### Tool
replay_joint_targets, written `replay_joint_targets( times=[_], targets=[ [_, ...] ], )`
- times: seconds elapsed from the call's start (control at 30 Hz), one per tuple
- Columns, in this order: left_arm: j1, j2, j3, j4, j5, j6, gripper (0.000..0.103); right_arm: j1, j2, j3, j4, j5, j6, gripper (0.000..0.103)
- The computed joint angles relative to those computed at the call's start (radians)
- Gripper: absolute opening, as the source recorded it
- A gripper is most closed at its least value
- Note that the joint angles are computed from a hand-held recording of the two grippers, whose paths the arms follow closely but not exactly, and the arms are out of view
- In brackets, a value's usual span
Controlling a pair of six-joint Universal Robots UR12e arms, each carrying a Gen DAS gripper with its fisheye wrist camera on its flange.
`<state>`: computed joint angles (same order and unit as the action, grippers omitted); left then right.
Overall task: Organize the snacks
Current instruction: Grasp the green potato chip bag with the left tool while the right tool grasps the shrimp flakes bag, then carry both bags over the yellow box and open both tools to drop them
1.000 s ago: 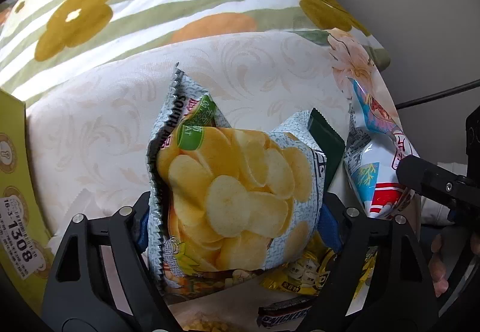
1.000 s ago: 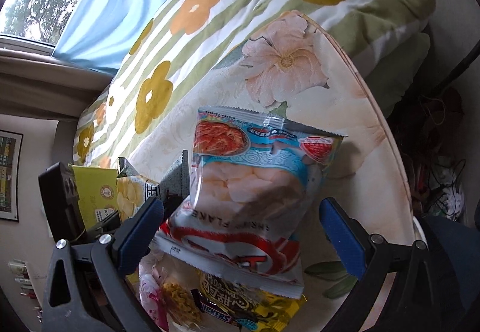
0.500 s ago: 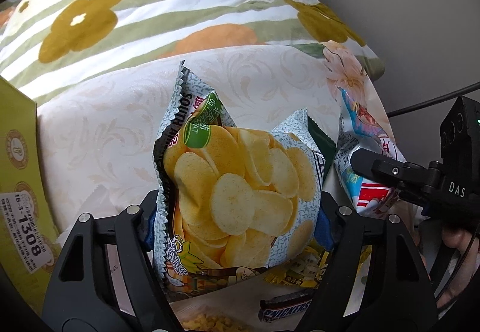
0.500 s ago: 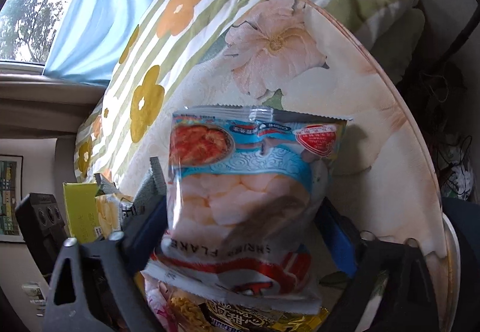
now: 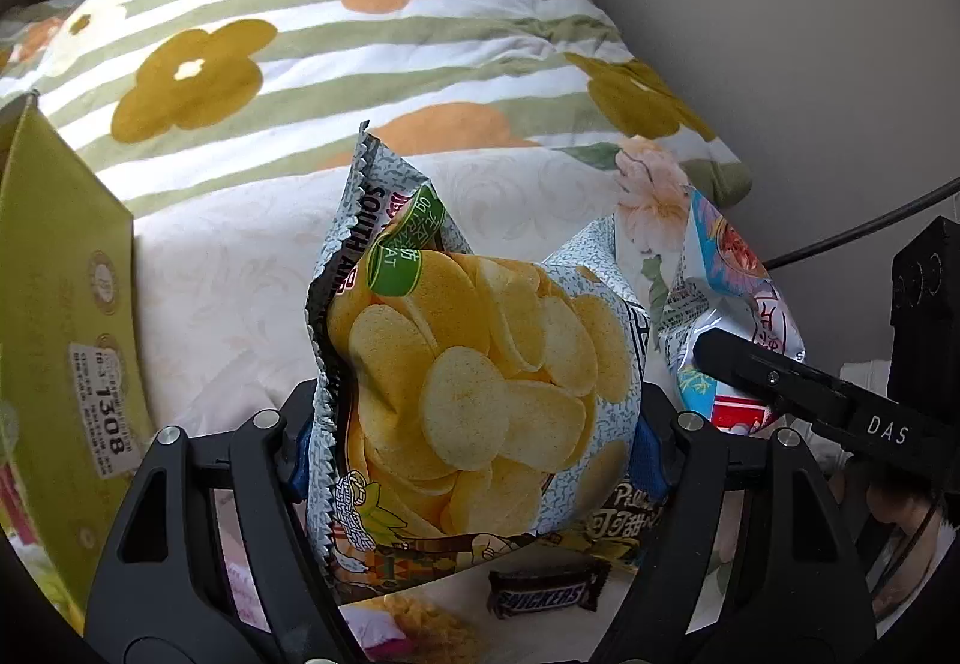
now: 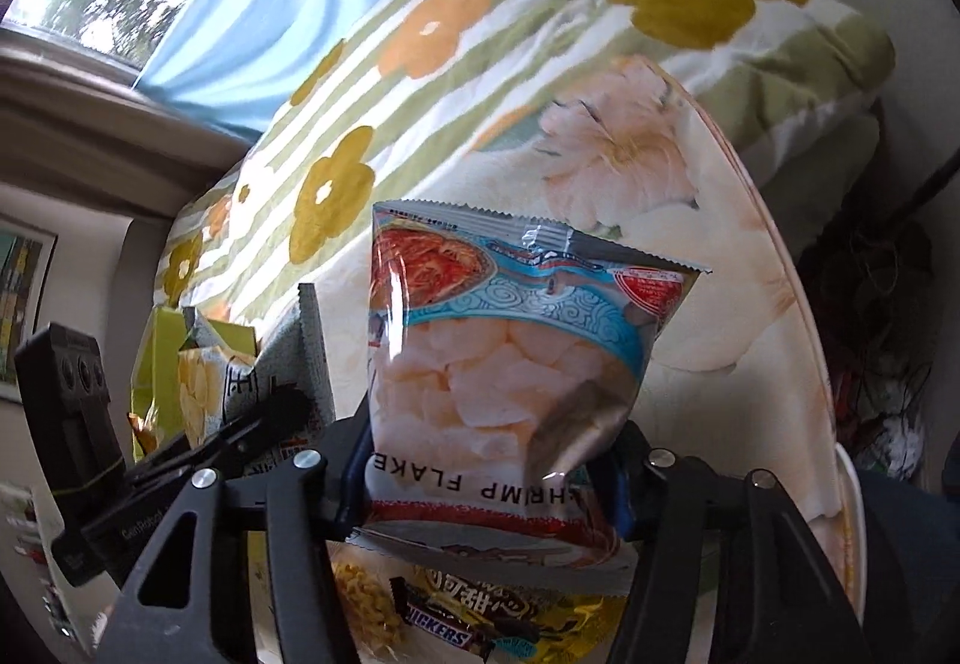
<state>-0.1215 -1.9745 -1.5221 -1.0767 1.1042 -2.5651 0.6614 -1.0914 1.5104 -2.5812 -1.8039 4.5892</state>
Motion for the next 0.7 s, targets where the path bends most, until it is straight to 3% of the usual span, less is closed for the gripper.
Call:
replay_joint_targets(
  times=[0.3,0.53,0.7],
  targets=[
    [0.035,0.106,-0.070,0.125,-0.043,-0.088,0.074,0.034,-0.004,-0.096,0.072,-0.099,-0.218,0.055],
    [0.096,0.178,-0.105,0.217,-0.055,-0.167,0.074,0.051,0.031,-0.195,0.063,-0.098,-0.407,0.054],
    [0.154,0.195,-0.108,0.253,-0.058,-0.188,0.074,0.067,0.095,-0.316,0.070,-0.093,-0.516,0.054]
  ],
)
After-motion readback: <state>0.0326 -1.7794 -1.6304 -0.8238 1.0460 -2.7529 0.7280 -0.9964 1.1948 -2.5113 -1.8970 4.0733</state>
